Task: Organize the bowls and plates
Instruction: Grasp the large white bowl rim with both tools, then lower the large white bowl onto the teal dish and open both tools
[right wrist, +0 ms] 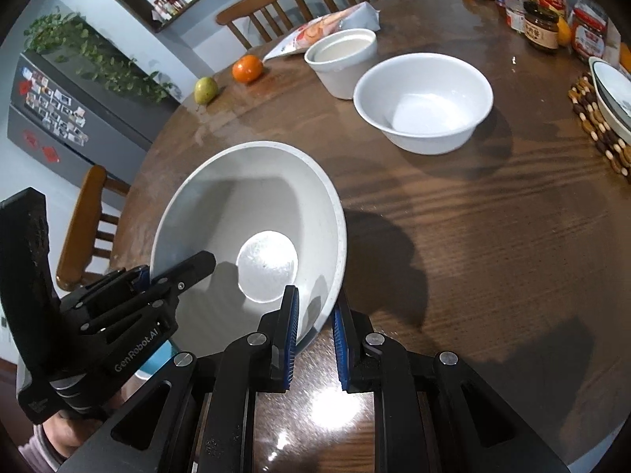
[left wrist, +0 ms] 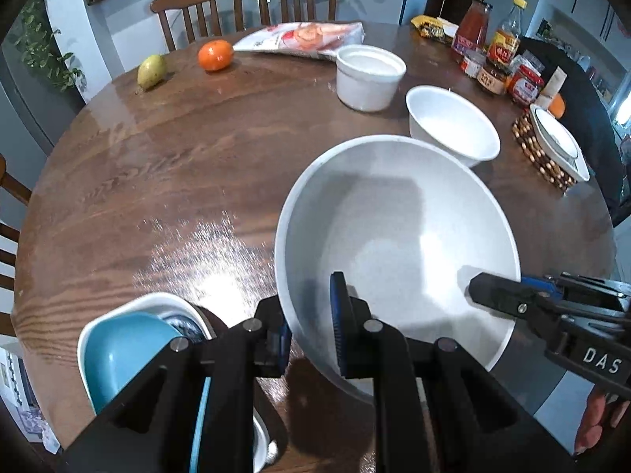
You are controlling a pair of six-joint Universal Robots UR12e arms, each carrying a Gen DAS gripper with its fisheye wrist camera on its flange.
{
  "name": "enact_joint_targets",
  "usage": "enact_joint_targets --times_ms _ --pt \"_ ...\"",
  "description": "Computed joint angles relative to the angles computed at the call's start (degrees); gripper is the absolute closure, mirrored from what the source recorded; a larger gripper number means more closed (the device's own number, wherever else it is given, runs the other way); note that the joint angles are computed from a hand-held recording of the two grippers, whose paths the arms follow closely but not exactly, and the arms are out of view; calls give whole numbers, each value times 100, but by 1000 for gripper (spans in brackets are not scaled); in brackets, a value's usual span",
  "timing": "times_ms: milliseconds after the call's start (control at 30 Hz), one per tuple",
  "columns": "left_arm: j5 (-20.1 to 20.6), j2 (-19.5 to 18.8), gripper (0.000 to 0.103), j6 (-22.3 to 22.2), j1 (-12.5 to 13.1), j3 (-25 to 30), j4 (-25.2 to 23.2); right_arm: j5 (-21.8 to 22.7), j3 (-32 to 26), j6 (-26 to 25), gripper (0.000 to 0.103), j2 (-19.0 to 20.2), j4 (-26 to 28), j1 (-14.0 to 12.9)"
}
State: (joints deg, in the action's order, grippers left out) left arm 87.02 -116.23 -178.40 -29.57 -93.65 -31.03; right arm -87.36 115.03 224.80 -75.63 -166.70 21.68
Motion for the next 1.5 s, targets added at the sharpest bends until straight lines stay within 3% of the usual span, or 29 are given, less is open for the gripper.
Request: enact_joint_targets --times_ms 300,867,933,1000,1033,1233,1400,1500 --pt "80 -2 87 -43 -34 -58 -85 104 28 -106 85 -4 172 14" --pt "271 -229 82 -109 -111 222 -300 -109 -37 -188 85 57 348 -5" --pt "304 -240 76 -119 -114 249 -343 -129 -22 -170 81 37 342 -12" --pt "415 -243 47 -174 -125 257 -345 -231 -23 -149 59 6 412 -1" --pt "412 -231 42 -204 -119 235 -278 -303 -11 -116 55 -16 425 5" --pt "412 -166 40 -288 -86 189 -136 -315 173 90 54 -141 182 -77" --pt "442 -112 28 -400 -84 169 13 -378 281 179 54 -236 54 -120" --pt "493 -93 26 -400 -107 171 136 -444 318 204 54 -293 -1 -145"
